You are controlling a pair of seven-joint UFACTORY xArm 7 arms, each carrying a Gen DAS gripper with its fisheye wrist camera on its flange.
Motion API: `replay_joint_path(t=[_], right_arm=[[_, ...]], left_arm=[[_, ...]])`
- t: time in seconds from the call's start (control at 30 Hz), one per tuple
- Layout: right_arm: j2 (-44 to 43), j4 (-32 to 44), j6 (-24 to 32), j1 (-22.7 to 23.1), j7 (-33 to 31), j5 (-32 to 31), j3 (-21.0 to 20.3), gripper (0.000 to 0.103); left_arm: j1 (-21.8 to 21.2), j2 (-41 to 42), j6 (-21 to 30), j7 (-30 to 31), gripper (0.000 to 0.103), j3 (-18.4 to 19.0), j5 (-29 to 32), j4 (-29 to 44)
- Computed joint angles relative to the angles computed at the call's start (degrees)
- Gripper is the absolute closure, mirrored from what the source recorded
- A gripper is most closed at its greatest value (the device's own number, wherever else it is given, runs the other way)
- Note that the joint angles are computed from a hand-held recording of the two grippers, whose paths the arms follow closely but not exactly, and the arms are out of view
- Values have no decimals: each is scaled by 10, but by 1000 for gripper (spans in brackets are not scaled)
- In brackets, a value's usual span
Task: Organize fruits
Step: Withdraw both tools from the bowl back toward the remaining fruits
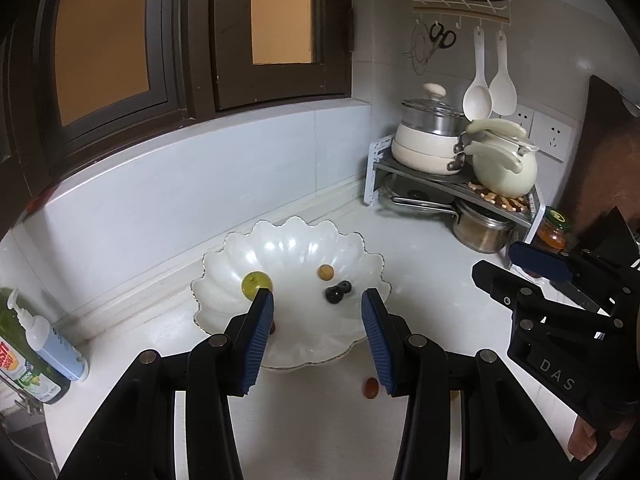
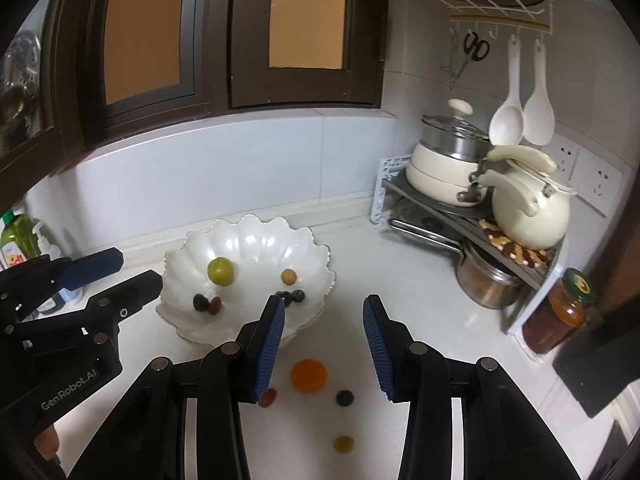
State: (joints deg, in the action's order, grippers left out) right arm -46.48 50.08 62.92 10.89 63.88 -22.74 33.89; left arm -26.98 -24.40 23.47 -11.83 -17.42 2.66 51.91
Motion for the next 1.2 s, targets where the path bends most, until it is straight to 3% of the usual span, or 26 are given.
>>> replay_joint_path(t=[0.17,0.77,1.07,1.2], right_arm=[[-17,-4,29,4,8,4,11,61],[-32,-63,25,56,63,64,7,61],[-37,-90,37,81,107,79,11,61],[-41,-99,39,89,129,81,14,61]], left_arm=[[-16,-8,3,11,58,6,-16,-11],[-39,-28,22,26,58,8,-37,-62],[-37,-40,-14,24,58,-5,-23,-101],[-58,-36,-20,45,58,9,-33,-109]])
